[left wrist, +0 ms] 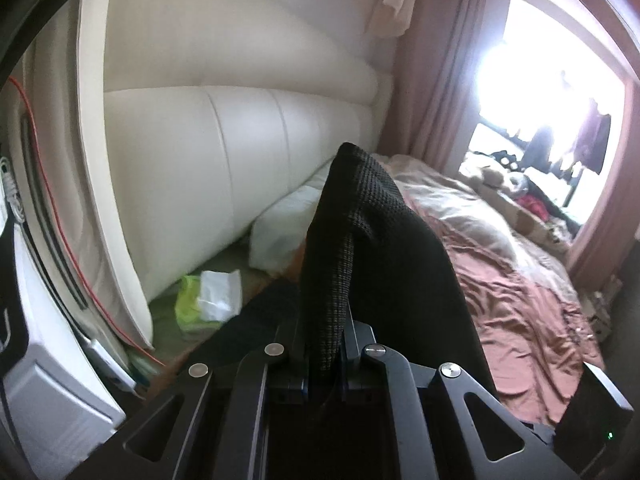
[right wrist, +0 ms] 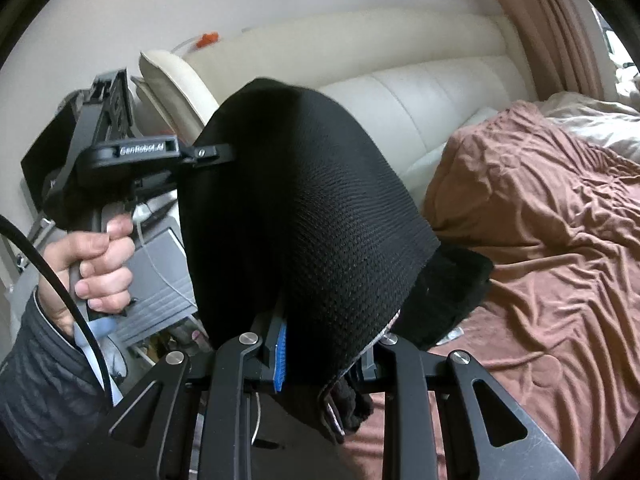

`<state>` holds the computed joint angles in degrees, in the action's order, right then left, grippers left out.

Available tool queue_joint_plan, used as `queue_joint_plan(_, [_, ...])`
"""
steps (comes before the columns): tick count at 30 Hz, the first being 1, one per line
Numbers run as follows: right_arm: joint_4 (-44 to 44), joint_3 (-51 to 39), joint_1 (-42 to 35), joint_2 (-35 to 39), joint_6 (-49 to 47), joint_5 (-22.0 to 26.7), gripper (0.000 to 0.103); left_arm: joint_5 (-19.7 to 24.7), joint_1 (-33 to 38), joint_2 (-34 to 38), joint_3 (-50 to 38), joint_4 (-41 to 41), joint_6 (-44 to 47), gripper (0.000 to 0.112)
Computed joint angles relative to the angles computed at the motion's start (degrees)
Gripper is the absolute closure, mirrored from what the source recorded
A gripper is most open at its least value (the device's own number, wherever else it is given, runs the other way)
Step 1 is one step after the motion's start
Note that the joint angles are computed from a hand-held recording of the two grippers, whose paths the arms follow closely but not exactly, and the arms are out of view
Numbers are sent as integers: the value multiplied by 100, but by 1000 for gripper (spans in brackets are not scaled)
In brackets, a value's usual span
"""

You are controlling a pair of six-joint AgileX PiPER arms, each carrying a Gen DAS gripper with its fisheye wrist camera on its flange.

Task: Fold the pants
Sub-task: 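Carry the held pants with both tools toward the bed headboard, then lower the pants onto the bed corner by the headboard and open both tools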

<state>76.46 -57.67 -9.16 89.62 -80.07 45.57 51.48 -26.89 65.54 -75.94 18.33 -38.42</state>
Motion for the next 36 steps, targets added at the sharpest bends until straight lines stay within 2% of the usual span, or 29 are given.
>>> queue_joint_plan(3, [55,-322,390,426,100,-310,82,-160,366,265,-25,-229,258,102])
queue_joint_plan(6, [86,-504,514,699,220,-398,82,-329,662,532,-30,-451,471,102])
queue_joint_plan(10, [54,-990,582,1288,449,-412,82,-645,1095,973,-13,-837,849,102])
queue_joint_plan(18, [-214,-1934,528,2100,1070,-191,82,-1005,1400,2011,-517,-1224,1130,102])
queue_joint_plan(27, [-563,-3251,341,3306,2006,-13,83,-1037,1369,3386,-1418,-1096,989,102])
queue_joint_plan(29, [-633,-3524,297,3541,2172,53,87,-1128,1415,3582,-1489,-1101,976,102])
queue_joint_plan(31, [-721,-3859,283,3801,2366,118,87,-1212,1455,3767,-1532,-1163,1035,102])
queue_joint_plan(34, [-1113,-4349,267,4172,3025,337,85,-761,1447,4233,-1924,-1074,1049,99])
queue_joint_plan(36, [-1254,-4667,218,4430,3394,596,80,-743,1488,4263,-1869,-1068,951,92])
